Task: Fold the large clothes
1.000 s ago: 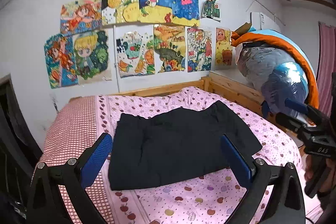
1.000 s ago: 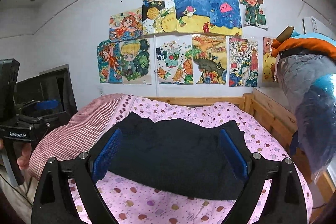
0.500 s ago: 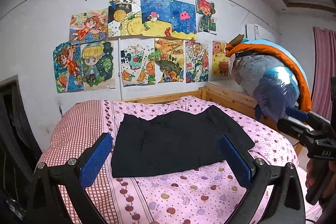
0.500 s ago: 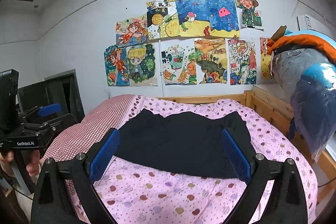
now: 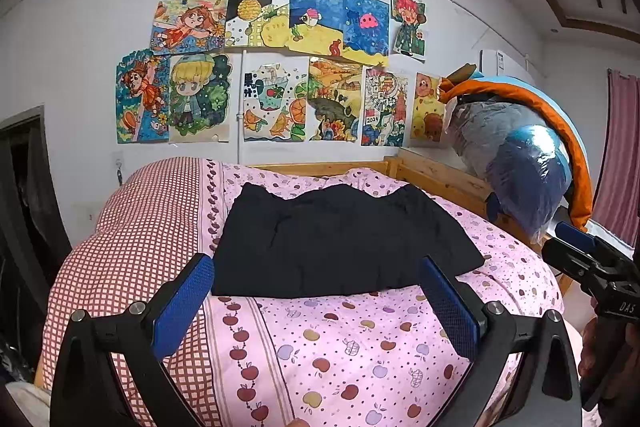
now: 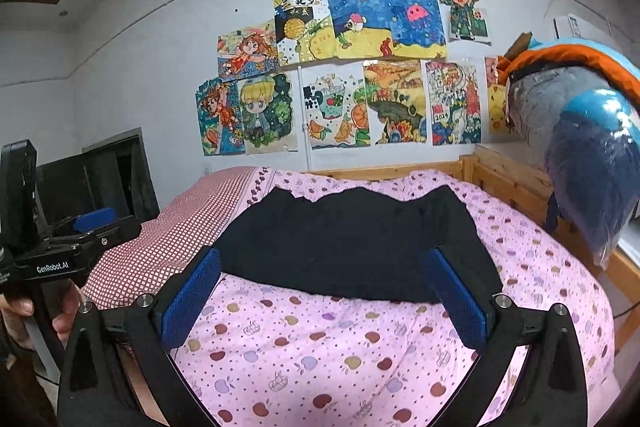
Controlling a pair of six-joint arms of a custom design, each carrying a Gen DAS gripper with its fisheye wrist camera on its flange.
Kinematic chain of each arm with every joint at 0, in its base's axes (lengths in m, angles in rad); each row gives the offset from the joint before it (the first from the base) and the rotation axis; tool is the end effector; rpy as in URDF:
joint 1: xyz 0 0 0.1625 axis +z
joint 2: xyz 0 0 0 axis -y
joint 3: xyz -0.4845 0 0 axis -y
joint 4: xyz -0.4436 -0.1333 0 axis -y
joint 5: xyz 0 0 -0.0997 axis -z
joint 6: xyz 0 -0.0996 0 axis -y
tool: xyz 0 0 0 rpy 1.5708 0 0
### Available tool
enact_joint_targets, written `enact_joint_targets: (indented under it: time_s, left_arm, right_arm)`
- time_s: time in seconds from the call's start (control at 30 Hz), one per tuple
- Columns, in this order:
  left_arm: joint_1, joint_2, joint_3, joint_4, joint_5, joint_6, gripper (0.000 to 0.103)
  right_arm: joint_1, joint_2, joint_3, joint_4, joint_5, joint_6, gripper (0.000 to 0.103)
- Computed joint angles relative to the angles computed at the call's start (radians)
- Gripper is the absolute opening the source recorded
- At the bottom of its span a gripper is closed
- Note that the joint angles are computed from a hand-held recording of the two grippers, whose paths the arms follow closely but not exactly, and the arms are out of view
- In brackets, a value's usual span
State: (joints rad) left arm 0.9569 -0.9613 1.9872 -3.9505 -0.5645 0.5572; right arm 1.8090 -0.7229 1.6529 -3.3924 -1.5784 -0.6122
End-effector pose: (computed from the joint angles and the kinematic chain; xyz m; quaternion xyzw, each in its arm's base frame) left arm -0.1568 -0.6000 0.2663 0.1257 0.7361 -0.5592 0.3602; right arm 0.3102 -0.7157 0.1424 0.3707 -0.8226 0.4230 0.0835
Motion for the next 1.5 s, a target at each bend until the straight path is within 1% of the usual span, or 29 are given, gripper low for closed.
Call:
enact_joint_targets:
  time_s: [0.2,0.3,0.4,0.53,0.67,0.8,0.9,1.0,1.23,1.4,1.5]
  left_arm:
    - [0.013,0.018,0.026,-0.054,-0.009,0.005,0.103]
    - [0.024,0.017,0.039,-0.037,-0.016,-0.033,0.103]
    - [0.035,0.018,0.045,-0.028,-0.023,-0.049,0.103]
    - [0.044,0.034,0.043,-0.067,-0.022,-0.016,0.103]
    - [0.054,0.06,0.039,-0.139,-0.024,0.028,0.103]
    - [0.067,0.075,0.042,-0.166,-0.04,0.04,0.103]
    - [0.077,0.078,0.052,-0.153,-0.06,0.021,0.103]
    - [0.086,0.081,0.055,-0.141,-0.066,0.01,0.103]
    - [0.102,0.1,0.044,-0.133,-0.042,0.005,0.103]
    - [0.117,0.094,0.045,-0.083,-0.036,-0.073,0.103]
    - [0.123,0.091,0.046,-0.068,-0.033,-0.092,0.103]
  right_arm:
    - [-0.009,0.014,0.021,-0.045,0.0,-0.014,0.101]
    - [-0.009,0.025,0.032,-0.085,-0.005,-0.039,0.101]
    - [-0.011,0.03,0.041,-0.109,-0.01,-0.044,0.101]
    - [-0.017,0.038,0.044,-0.113,-0.026,-0.031,0.101]
    - [-0.021,0.057,0.043,-0.152,-0.049,-0.038,0.101]
    - [-0.024,0.068,0.042,-0.162,-0.062,-0.043,0.101]
    - [-0.027,0.074,0.043,-0.162,-0.065,-0.047,0.101]
    - [-0.031,0.083,0.04,-0.158,-0.076,-0.039,0.101]
    - [-0.034,0.105,0.019,-0.136,-0.114,-0.03,0.101]
    - [-0.035,0.115,0.013,-0.119,-0.136,-0.017,0.101]
    - [-0.037,0.117,0.017,-0.125,-0.136,-0.015,0.101]
